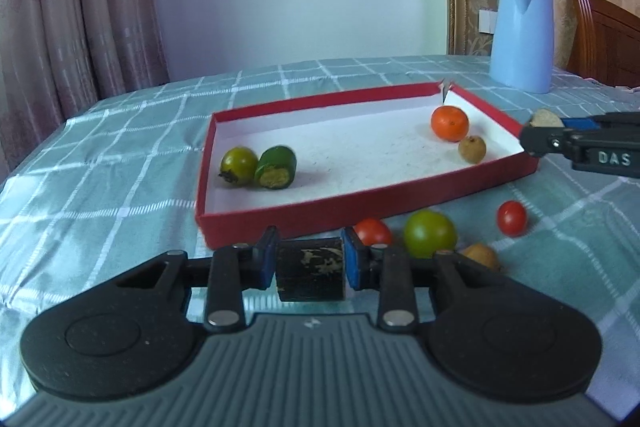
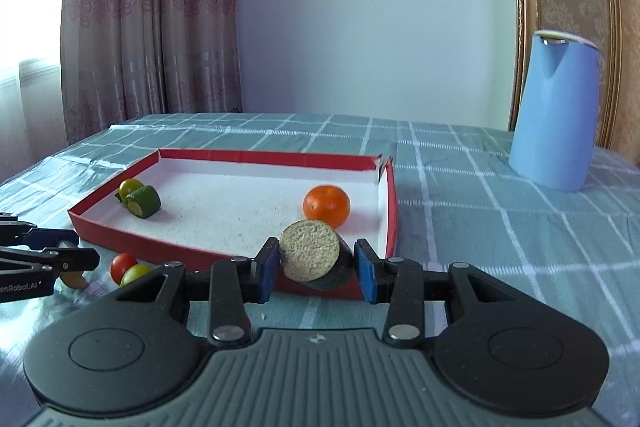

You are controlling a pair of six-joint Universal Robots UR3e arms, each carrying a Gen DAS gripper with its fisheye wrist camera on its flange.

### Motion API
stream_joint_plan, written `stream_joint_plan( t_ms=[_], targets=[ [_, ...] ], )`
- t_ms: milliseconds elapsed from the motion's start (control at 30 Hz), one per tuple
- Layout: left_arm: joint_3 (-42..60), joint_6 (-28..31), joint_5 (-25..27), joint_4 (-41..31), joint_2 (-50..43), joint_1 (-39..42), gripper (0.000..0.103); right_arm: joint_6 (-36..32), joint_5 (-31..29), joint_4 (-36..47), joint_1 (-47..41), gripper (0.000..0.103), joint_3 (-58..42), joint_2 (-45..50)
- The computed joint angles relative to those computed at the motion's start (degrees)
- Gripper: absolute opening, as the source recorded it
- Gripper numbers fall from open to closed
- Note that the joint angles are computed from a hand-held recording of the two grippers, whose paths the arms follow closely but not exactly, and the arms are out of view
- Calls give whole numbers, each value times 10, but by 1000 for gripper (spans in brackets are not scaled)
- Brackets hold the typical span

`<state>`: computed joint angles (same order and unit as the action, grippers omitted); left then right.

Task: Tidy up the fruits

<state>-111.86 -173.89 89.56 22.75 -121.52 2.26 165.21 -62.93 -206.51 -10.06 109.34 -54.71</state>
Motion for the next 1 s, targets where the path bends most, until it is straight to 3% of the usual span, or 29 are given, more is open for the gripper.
stream_joint_plan(
  t_ms=[200, 567, 1000],
  targets=[
    [27, 1, 5, -16, -1, -6, 30, -1, -17, 27, 17, 35, -48, 11],
    [125, -14, -4, -78, -27, -9, 30, -10, -70, 99, 48, 34, -155, 60],
    [241, -46, 1, -162, -79, -12, 30, -6, -66, 133, 50, 34, -188, 70]
  ],
)
